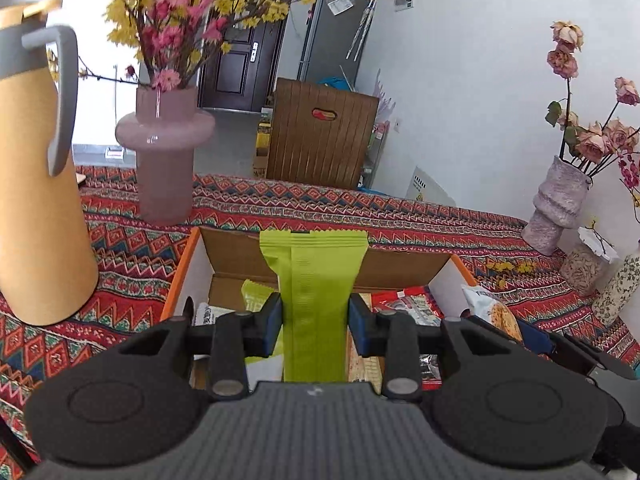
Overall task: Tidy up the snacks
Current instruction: 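Carry both held packets up and over the red box, then open both tools to drop the packets into the red box, then move both tools back over the remaining snack heap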
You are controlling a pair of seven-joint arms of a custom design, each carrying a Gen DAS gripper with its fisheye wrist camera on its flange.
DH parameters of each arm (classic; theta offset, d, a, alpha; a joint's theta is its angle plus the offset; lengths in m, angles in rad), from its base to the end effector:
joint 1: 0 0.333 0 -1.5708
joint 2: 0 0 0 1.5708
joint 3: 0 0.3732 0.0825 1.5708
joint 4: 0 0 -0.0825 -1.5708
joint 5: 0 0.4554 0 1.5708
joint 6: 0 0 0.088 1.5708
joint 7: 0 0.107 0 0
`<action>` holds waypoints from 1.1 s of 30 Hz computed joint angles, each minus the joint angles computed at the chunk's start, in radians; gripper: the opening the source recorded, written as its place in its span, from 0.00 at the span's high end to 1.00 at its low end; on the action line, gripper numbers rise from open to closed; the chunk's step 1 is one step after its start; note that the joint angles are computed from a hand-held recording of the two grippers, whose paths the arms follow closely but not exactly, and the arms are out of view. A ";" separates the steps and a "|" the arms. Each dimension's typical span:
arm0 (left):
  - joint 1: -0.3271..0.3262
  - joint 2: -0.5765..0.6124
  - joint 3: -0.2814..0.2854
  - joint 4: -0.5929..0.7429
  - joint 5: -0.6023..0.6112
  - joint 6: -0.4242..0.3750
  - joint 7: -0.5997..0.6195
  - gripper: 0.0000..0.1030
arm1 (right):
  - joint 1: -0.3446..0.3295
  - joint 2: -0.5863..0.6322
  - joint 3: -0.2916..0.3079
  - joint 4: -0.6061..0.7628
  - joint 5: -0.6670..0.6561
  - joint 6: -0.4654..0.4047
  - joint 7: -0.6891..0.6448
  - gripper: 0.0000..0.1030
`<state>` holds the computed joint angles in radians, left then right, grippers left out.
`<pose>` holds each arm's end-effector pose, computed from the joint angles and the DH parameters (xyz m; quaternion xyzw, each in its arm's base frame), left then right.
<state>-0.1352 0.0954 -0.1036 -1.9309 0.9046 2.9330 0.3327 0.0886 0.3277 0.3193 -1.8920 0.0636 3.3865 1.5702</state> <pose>0.6597 -0.2098 0.5526 -0.6805 0.5569 -0.3829 0.2831 0.6942 0.2610 0.4989 -0.6564 0.5085 -0.2647 0.4904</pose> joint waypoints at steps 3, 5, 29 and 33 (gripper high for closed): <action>0.010 0.043 0.000 0.012 -0.052 0.024 0.041 0.66 | 0.055 0.007 -0.056 0.013 0.031 -0.020 -0.021 0.58; 0.022 0.058 -0.015 0.011 -0.148 0.017 0.144 0.65 | 0.086 0.011 -0.084 0.020 0.054 -0.035 -0.042 0.57; -0.002 -0.040 -0.027 -0.001 0.636 -0.149 -0.586 0.00 | 0.122 -0.037 -0.121 -0.047 0.141 0.049 -0.087 0.00; -0.003 -0.078 -0.047 -0.024 0.641 -0.189 -0.579 0.00 | 0.116 -0.063 -0.120 -0.071 0.110 0.078 -0.059 0.00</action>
<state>-0.1386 0.0174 -0.1502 -1.9544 1.5461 2.7443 -0.2467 0.2046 0.2651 0.1997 -1.9629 0.1732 3.4650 1.5116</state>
